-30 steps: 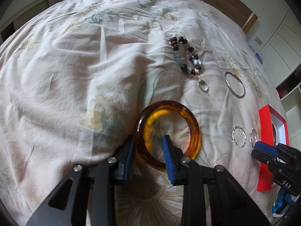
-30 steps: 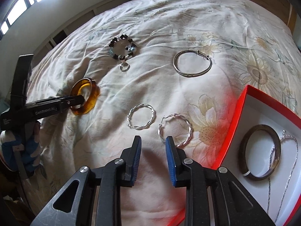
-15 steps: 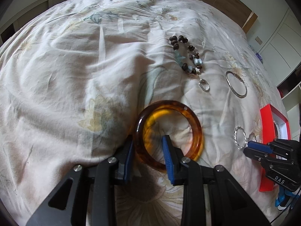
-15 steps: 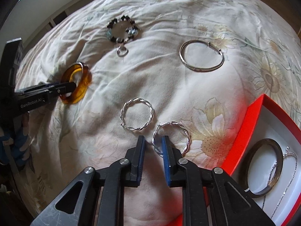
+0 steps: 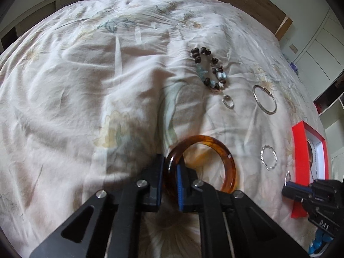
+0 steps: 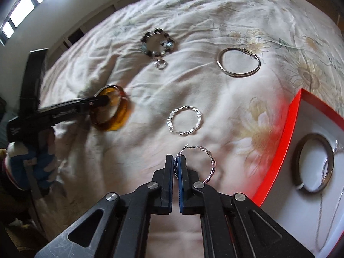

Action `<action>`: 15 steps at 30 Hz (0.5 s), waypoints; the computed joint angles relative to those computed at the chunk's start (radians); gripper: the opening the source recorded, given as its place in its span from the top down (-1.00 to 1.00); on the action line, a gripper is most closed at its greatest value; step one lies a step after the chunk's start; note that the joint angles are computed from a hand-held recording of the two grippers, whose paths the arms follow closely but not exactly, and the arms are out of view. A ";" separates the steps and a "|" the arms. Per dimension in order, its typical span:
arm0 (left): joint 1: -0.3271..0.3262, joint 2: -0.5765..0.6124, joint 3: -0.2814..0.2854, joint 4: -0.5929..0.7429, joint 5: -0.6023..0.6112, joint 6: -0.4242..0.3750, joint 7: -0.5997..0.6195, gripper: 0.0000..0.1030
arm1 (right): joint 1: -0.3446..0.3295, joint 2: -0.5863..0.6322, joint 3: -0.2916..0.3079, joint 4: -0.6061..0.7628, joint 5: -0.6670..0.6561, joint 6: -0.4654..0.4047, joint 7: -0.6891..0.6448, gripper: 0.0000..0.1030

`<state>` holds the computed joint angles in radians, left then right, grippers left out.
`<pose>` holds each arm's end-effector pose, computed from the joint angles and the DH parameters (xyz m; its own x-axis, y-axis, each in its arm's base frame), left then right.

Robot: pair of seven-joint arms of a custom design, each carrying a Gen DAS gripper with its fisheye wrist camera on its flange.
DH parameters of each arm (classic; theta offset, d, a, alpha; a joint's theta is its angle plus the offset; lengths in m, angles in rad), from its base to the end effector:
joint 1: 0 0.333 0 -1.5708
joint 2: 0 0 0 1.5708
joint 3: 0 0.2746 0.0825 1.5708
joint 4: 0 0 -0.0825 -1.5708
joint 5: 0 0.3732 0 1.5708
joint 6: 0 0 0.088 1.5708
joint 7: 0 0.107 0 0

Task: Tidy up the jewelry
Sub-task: 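Grasp the amber bangle rim with the left tool while the right tool grasps a twisted silver hoop, then carry the amber bangle in the left tool while the right tool carries the hoop to the red box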

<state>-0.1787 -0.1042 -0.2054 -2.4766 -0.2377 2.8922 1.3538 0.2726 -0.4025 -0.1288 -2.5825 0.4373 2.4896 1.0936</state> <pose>0.4695 -0.1747 0.3528 -0.0152 -0.9699 0.2429 -0.8935 -0.0959 -0.4386 0.4336 0.0620 0.3951 0.3450 -0.9060 -0.2454 -0.8945 -0.2382 -0.3783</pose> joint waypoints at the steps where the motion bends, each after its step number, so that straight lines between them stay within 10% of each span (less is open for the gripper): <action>1: -0.005 -0.014 0.002 -0.010 -0.015 -0.005 0.009 0.81 | 0.003 -0.022 0.000 -0.014 0.009 -0.003 0.002 0.92; 15: -0.046 -0.330 0.001 -0.209 -0.076 -0.083 0.021 0.81 | 0.027 -0.472 -0.002 -0.257 -0.055 -0.075 0.201 0.92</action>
<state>-0.2247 -0.4342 -0.2041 -2.6858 -0.3132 2.8088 1.3748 0.2996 -0.8744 -0.1304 -2.8396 0.3818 2.4144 1.2945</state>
